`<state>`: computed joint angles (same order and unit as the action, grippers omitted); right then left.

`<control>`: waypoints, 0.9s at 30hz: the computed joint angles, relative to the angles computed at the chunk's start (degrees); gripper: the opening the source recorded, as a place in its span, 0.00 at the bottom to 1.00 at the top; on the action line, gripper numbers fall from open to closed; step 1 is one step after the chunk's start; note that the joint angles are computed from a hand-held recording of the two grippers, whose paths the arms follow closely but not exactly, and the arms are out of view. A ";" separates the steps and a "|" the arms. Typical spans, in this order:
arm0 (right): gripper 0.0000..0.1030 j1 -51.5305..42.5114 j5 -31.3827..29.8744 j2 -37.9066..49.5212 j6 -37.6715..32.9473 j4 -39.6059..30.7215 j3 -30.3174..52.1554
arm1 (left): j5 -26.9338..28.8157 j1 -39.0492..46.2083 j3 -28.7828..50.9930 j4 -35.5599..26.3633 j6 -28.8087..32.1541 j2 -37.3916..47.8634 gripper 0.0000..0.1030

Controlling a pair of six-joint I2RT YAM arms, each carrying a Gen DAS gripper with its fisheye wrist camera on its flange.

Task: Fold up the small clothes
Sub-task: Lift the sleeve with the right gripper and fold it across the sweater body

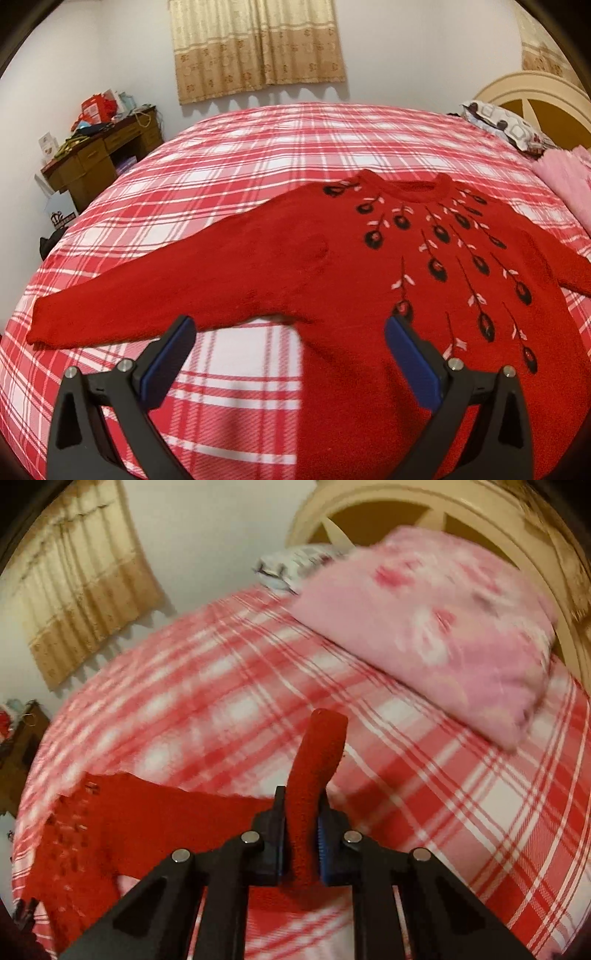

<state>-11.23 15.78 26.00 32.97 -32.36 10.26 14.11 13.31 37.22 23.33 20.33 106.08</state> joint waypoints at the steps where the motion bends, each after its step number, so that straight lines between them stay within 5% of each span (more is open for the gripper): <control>1: 0.13 3.10 1.93 1.69 1.55 0.25 1.81 | 0.38 0.64 0.15 -0.19 0.06 0.01 1.00; 6: 0.13 22.08 14.34 15.66 9.13 1.69 14.78 | 2.43 3.44 0.48 -0.55 0.64 -0.03 1.00; 12: 0.13 34.97 22.97 32.63 9.14 0.90 33.41 | 5.07 7.45 3.33 -2.92 0.67 0.83 1.00; 21: 0.13 47.69 27.37 55.86 1.20 0.60 60.67 | 6.64 11.39 10.11 -6.73 0.02 6.00 1.00; 27: 0.13 52.76 24.86 72.57 -6.27 2.35 78.17 | 6.78 12.68 12.03 -7.32 -0.33 7.40 1.00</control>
